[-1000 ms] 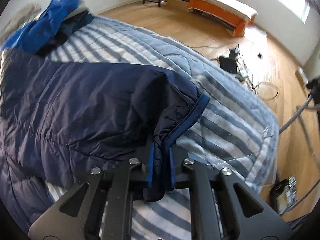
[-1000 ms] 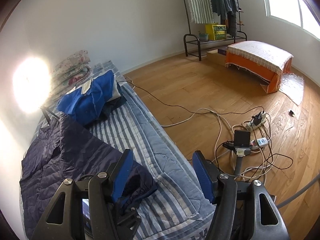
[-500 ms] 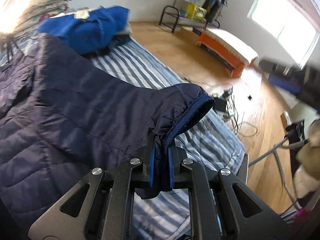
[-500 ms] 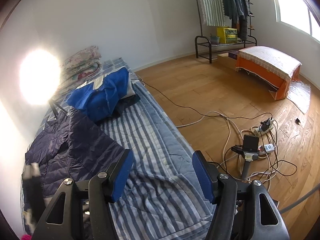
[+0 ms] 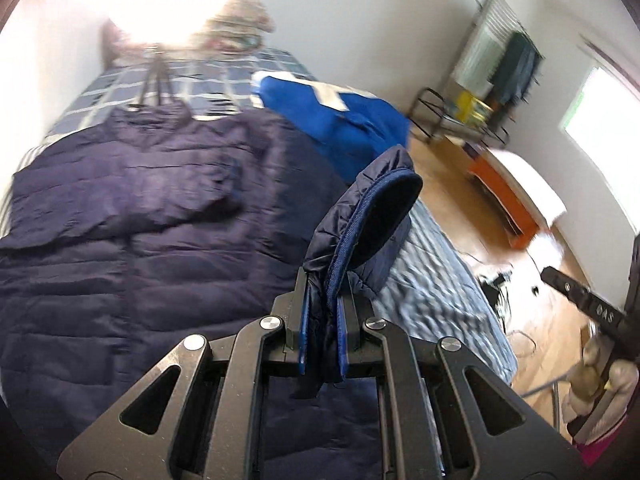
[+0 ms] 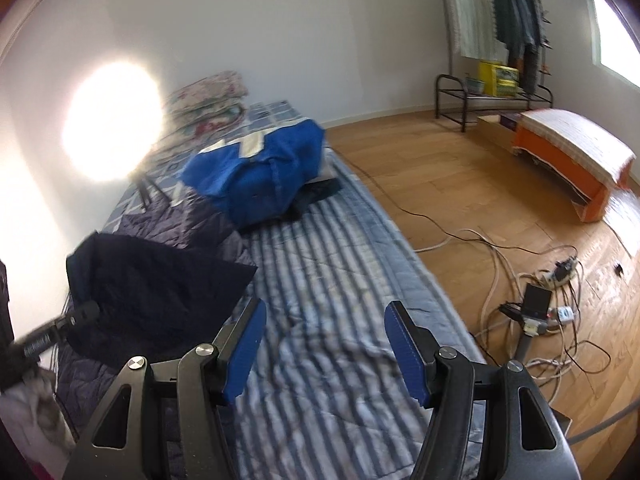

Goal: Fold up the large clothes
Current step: 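Lift the sleeve with the left gripper and fold it across the jacket body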

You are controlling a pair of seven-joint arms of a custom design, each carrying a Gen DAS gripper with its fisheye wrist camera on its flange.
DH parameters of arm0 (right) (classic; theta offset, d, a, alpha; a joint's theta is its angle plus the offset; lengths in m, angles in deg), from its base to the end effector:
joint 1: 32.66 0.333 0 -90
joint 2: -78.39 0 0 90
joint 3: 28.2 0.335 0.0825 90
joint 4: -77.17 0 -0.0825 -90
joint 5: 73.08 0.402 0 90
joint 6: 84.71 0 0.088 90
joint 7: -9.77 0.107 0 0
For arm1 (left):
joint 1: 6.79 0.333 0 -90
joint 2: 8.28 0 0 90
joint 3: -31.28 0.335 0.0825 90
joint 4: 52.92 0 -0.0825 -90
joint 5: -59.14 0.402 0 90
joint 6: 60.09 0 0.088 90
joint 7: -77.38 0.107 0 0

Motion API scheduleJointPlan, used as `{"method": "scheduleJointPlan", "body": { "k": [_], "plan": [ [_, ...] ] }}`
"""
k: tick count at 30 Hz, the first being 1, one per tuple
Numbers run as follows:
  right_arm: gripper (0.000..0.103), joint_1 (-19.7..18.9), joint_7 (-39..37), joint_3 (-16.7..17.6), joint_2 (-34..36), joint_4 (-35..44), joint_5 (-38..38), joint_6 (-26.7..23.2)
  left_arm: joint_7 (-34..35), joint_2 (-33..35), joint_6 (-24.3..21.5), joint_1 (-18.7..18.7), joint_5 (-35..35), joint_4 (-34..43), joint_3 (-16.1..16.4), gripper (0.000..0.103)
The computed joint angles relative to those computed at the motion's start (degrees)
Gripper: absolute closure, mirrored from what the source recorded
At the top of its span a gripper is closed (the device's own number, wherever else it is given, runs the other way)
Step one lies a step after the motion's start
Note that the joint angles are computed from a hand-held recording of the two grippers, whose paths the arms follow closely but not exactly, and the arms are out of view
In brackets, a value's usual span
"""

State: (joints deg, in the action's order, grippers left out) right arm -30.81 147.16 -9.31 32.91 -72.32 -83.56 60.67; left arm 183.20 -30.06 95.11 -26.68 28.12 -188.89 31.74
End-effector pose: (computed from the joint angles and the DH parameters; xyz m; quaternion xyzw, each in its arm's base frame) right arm 0.3439 0.1549 0.5698 -0.5269 0.7615 -0.2554 0.2780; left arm 0.4658 -0.1448 0.5576 -0.5821 0.7147 -0.3769 0.0912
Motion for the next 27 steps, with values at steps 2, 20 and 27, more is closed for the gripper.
{"method": "scheduleJointPlan", "body": {
  "k": [2,20,27],
  "plan": [
    [0.038,0.70,-0.17,0.40,2.04,1.23,0.34,0.73,1.57,0.60,0.09,0.41,-0.80,0.25,1.48,0.094],
    [0.038,6.71,3.69,2.67,20.66,15.11,-7.77,1.67,12.01,15.10,0.40,14.79,-9.69,12.76,6.08,0.094],
    [0.038,10.45,4.73,0.91,26.10,19.47,-10.20,3.26,12.13,26.11,0.50,21.65,-10.13,22.32,3.61,0.094]
  ]
}}
